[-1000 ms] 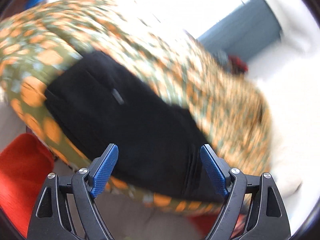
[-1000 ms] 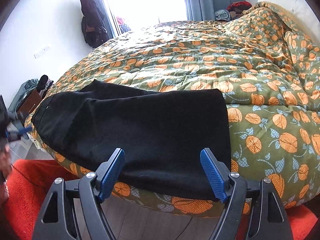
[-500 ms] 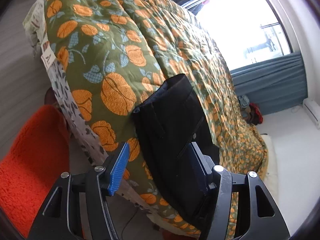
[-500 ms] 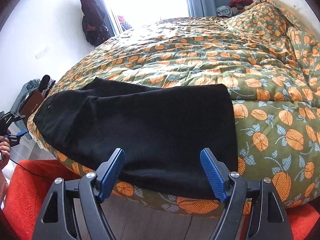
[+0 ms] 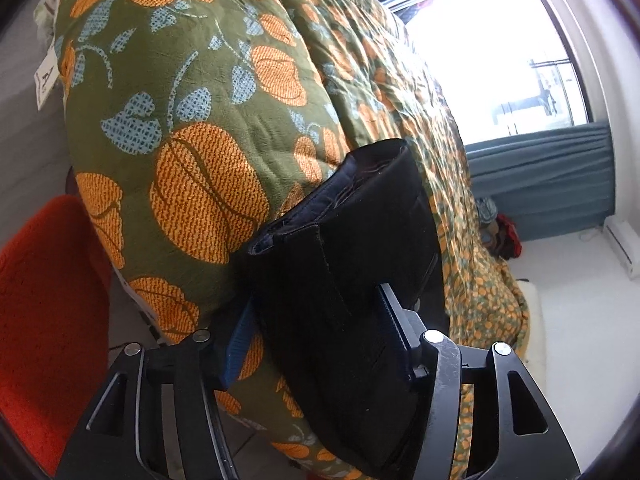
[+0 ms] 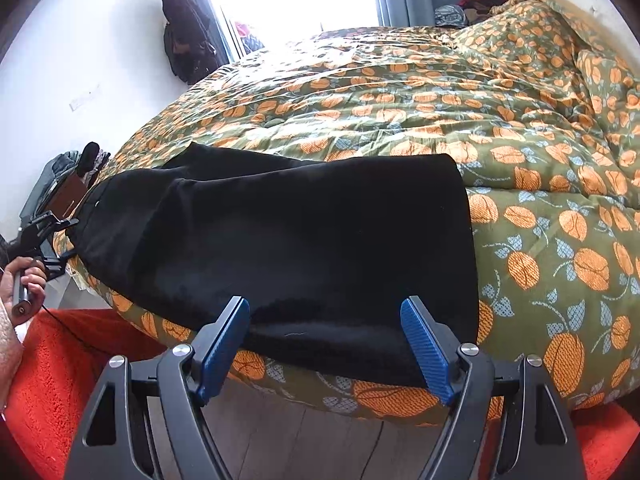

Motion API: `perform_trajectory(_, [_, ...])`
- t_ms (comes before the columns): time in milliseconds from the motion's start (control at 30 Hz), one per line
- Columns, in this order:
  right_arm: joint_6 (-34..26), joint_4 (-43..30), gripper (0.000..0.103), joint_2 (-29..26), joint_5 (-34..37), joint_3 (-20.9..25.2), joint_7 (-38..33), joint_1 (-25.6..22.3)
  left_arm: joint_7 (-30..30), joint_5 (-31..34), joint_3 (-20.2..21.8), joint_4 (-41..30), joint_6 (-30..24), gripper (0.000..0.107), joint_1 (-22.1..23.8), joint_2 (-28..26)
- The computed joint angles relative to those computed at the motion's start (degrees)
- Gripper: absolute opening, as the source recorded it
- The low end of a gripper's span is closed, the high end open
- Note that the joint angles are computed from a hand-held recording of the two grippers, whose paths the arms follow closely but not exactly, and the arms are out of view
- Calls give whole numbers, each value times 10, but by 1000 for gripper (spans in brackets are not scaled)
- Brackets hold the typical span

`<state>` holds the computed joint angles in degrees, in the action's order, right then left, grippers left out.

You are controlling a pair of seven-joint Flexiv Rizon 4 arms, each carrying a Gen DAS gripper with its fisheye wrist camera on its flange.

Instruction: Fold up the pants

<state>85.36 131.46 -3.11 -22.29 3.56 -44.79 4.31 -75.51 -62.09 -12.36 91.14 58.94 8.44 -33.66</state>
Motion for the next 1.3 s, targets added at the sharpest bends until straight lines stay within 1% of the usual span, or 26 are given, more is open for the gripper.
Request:
perform_trajectory(33, [-1, 0, 78, 0, 1, 0, 0, 0, 0, -2, 0, 2, 8, 41, -3, 3])
perform_trajectory(67, [-1, 0, 78, 1, 0, 0, 1, 0, 10, -7, -2, 7, 25, 28, -6, 8])
perform_trajectory(100, [0, 1, 78, 1, 0, -1, 1, -1, 28, -19, -8, 11, 32, 23, -4, 14])
perform_trajectory(233, [7, 5, 78, 3, -22, -7, 18, -3, 51, 15, 8, 21, 40, 20, -20, 45])
perform_trajectory(300, [-6, 2, 78, 10, -47, -10, 40, -4, 55, 33, 13, 21, 39, 20, -26, 58])
perform_trajectory(333, [-12, -7, 78, 14, -40, 0, 34, -8, 59, 35, 12, 21, 38, 20, -26, 62])
perform_trajectory(367, [-7, -22, 78, 10, -10, 28, 0, -24, 66, 34, 11, 20, 38, 20, -27, 68])
perform_trajectory(400, [-13, -49, 78, 2, 51, 75, -66, -48, 73, 31, 9, 19, 38, 20, -28, 71])
perform_trajectory(433, [-37, -92, 77, -11, 138, 121, -160, -63, 78, 30, 8, 17, 38, 20, -30, 74])
perform_trajectory(467, [-79, -139, 75, -20, 232, 148, -250, -67, 84, 22, 5, 16, 39, 20, -31, 77])
perform_trajectory(500, [-101, -186, 65, -36, 325, 157, -337, -55, 91, 14, 3, 15, 37, 20, -32, 81])
perform_trajectory(533, [-127, -232, 55, -54, 408, 147, -402, -31, 97, 6, 0, 12, 36, 20, -34, 83])
perform_trajectory(567, [-170, -279, 50, -70, 482, 118, -453, -1, 105, 0, -2, 10, 34, 20, -38, 87])
perform_trajectory(600, [-212, -326, 39, -93, 530, 101, -478, 12, 116, -6, -3, 11, 33, 20, -41, 93])
perform_trajectory(633, [-232, -354, 33, -113, 545, 104, -482, 11, 126, -9, -2, 11, 29, 20, -45, 100])
perform_trajectory(700, [-265, -411, 33, -173, 533, 100, -448, 20, 155, -21, -4, 12, 22, 20, -54, 114])
perform_trajectory(767, [-309, -446, 33, -220, 510, 90, -393, 29, 174, -20, 0, 11, 12, 20, -66, 127])
perform_trajectory(800, [-315, -451, 32, -236, 498, 84, -364, 35, 184, -18, 2, 12, 7, 20, -73, 133])
perform_trajectory(833, [-286, -439, 27, -235, 500, 87, -352, 34, 194, -11, 5, 12, 1, 20, -80, 140])
perform_trajectory(900, [-231, -407, 28, -210, 539, 114, -361, 10, 222, 2, 6, 13, -10, 20, -98, 153])
perform_trajectory(967, [-188, -363, 34, -165, 585, 140, -401, -21, 240, 18, 5, 9, -24, 20, -117, 159])
perform_trajectory(1033, [-154, -308, 41, -114, 587, 132, -418, -27, 255, 37, 0, 1, -35, 20, -139, 158])
perform_trajectory(1133, [-75, -184, 45, -22, 505, 83, -363, -12, 273, 73, -13, -16, -51, 20, -176, 143])
perform_trajectory(1167, [-46, -137, 45, 9, 464, 78, -320, -26, 273, 89, -19, -24, -57, 20, -190, 132])
perform_trajectory(1233, [12, -52, 45, 53, 373, 41, -211, -23, 260, 123, -27, -42, -69, 21, -216, 105])
perform_trajectory(1300, [65, 14, 45, 75, 274, 43, -101, -64, 230, 183, -26, -71, -84, 30, -246, 68])
